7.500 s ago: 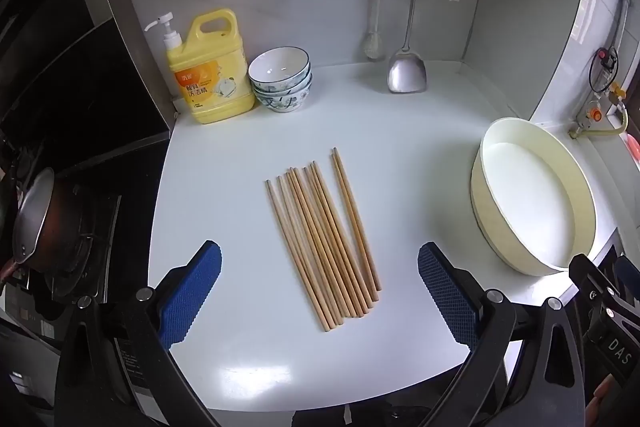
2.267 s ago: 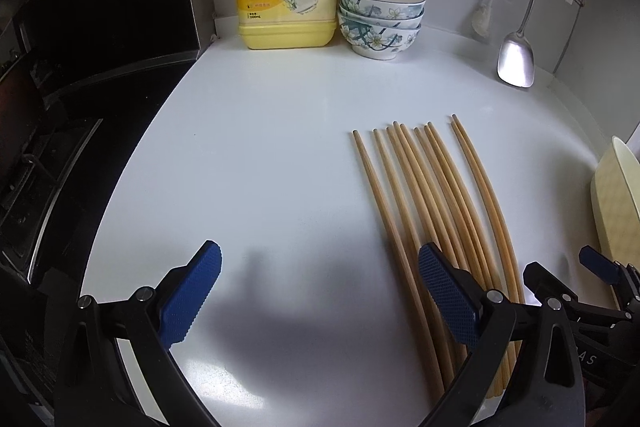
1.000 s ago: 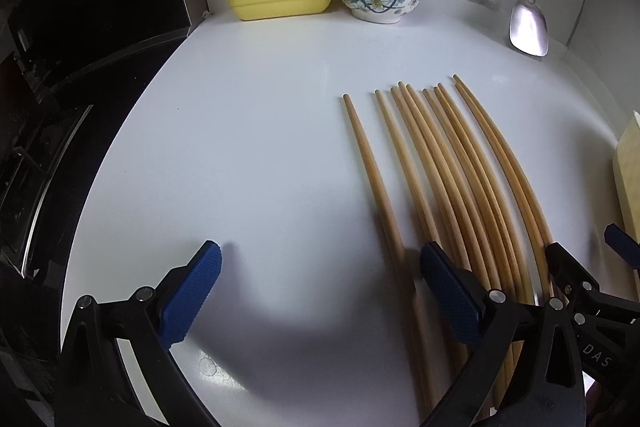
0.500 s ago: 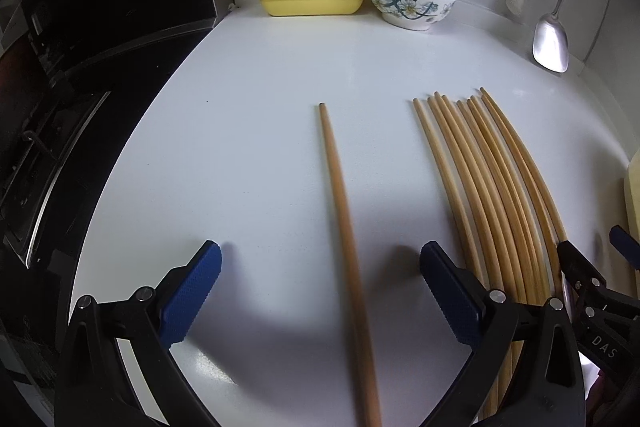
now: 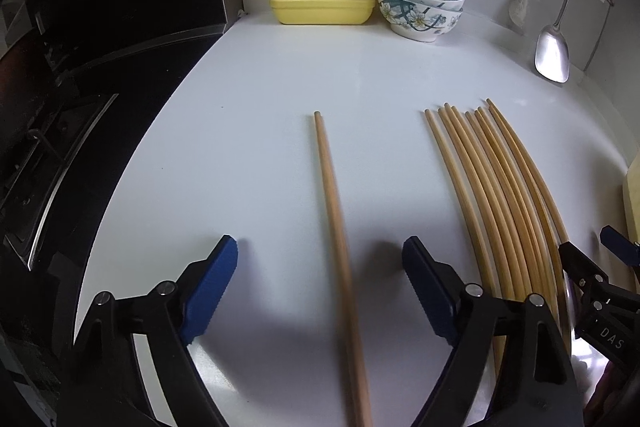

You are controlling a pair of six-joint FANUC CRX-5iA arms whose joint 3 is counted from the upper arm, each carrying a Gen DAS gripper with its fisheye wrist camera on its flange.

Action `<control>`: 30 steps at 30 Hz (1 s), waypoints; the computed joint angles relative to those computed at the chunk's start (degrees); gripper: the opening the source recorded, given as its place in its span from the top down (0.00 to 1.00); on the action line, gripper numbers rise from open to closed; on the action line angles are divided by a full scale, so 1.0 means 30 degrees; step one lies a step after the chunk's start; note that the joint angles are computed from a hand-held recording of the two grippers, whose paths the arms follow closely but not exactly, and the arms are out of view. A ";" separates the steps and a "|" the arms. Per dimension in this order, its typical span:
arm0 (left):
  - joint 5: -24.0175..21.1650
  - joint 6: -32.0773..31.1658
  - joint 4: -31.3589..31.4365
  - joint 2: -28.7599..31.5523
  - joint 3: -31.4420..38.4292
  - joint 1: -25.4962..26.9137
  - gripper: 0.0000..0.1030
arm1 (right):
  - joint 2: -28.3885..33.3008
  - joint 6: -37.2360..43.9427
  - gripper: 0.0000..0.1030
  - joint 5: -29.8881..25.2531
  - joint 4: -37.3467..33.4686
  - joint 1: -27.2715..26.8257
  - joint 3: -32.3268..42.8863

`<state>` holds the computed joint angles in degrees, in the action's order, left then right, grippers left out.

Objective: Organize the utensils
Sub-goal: 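Close the right gripper on the separated wooden chopstick, then carry the chopstick in the right gripper over the white basin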

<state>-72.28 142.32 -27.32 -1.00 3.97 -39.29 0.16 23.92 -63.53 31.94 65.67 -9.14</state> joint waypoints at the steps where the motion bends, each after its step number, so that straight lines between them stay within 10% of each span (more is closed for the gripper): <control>1: 0.0080 -0.0055 -0.0056 -0.0075 -0.0036 -0.0007 0.34 | -0.0007 -0.0007 0.25 0.0077 0.0046 0.0005 -0.0021; 14: 0.0973 -0.1426 0.0850 0.0002 0.0011 -0.0052 0.92 | 0.0138 0.0885 0.50 0.0910 -0.0080 -0.0016 0.0146; 20: 0.0994 -0.1590 0.0922 -0.0011 -0.0003 -0.0063 0.93 | 0.0638 0.1655 0.94 0.0540 0.0449 0.0289 0.0518; 30: 0.1982 -0.2323 0.1839 -0.0553 -0.0577 0.0327 0.93 | -0.0394 -0.0133 0.94 0.1442 0.0453 0.0364 -0.0525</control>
<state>-66.34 135.36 -21.80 -2.66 2.24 -38.31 -1.02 23.52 -59.21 33.30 66.76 -10.71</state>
